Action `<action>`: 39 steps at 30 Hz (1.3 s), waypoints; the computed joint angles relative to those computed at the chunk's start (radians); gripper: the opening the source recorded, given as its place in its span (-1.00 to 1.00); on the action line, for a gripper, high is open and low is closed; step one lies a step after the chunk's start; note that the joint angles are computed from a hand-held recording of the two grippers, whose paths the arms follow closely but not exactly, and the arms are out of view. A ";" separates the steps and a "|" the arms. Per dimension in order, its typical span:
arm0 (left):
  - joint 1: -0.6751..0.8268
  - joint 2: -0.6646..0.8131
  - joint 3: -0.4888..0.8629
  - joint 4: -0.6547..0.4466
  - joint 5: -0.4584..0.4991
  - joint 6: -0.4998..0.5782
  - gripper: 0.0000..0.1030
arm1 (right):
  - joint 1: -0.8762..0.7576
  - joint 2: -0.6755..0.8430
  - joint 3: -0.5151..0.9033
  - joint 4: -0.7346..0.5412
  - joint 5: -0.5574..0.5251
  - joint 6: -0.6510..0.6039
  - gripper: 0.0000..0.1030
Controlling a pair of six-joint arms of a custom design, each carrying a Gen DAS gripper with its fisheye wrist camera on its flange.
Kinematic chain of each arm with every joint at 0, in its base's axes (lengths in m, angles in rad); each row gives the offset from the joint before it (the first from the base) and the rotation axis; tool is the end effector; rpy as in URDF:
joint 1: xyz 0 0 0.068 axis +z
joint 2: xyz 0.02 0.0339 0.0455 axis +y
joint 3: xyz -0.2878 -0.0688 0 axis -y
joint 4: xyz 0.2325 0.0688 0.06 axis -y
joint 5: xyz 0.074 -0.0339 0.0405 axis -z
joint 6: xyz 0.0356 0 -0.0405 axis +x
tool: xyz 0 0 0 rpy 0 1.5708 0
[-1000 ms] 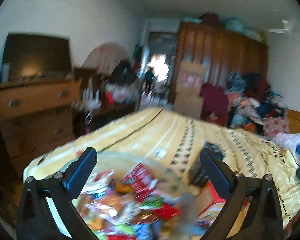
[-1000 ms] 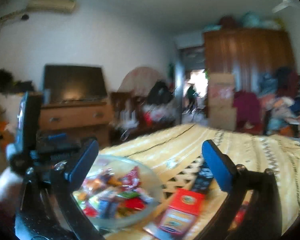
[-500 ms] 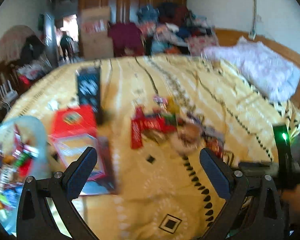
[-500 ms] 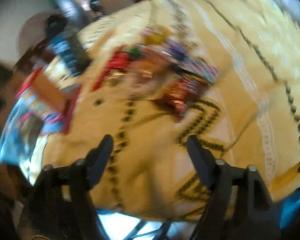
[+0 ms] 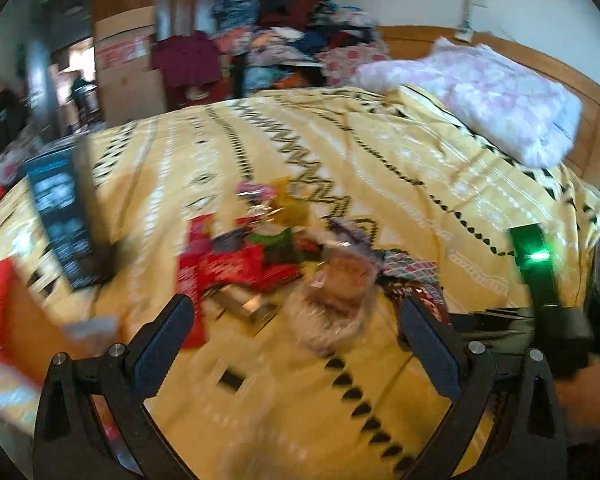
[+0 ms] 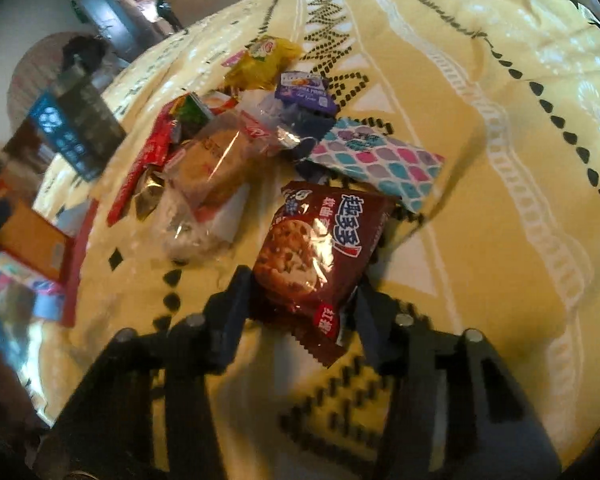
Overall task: Organize snacks
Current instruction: 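Grasp another wrapped pastry with the left tool while the right tool grasps the red cookie pack, then carry both packs over the glass bowl and open both tools to release them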
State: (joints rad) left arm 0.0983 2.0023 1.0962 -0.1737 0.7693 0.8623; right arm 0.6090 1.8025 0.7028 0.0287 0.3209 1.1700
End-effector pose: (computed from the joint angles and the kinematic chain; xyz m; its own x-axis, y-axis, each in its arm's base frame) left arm 0.3786 0.0124 0.1411 -0.3767 0.5110 -0.7726 0.8329 0.5519 -0.0411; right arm 0.2498 0.1605 0.1191 -0.6665 0.6004 -0.4419 0.4994 0.7997 0.3333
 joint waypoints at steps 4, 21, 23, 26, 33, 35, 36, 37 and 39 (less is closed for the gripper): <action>-0.106 0.101 0.052 0.051 -0.029 -0.052 0.99 | 0.048 -0.119 -0.084 -0.034 0.011 -0.033 -0.06; -0.304 0.291 0.117 0.249 -0.237 -0.100 0.70 | 0.017 -0.136 -0.132 -0.001 0.019 -0.032 0.06; -0.293 0.322 0.186 0.146 -0.214 -0.094 0.17 | 0.020 -0.111 -0.109 -0.027 0.031 -0.045 0.06; -0.279 0.328 0.206 0.120 -0.206 -0.116 0.11 | 0.011 -0.100 -0.115 -0.009 0.018 -0.048 0.02; -0.221 0.249 0.154 0.087 -0.135 -0.134 0.10 | 0.027 -0.156 -0.135 -0.025 0.051 -0.028 -0.06; -0.202 0.200 0.126 0.070 -0.113 -0.131 0.10 | 0.032 -0.174 -0.124 -0.053 0.067 -0.030 -0.06; -0.193 0.171 0.110 0.064 -0.105 -0.132 0.10 | 0.042 -0.190 -0.113 -0.081 0.084 -0.028 -0.06; -0.179 0.136 0.092 0.058 -0.093 -0.134 0.10 | 0.050 -0.204 -0.102 -0.105 0.096 -0.030 -0.06; -0.156 0.079 0.075 0.035 -0.075 -0.134 0.10 | 0.061 -0.225 -0.077 -0.146 0.116 -0.036 -0.06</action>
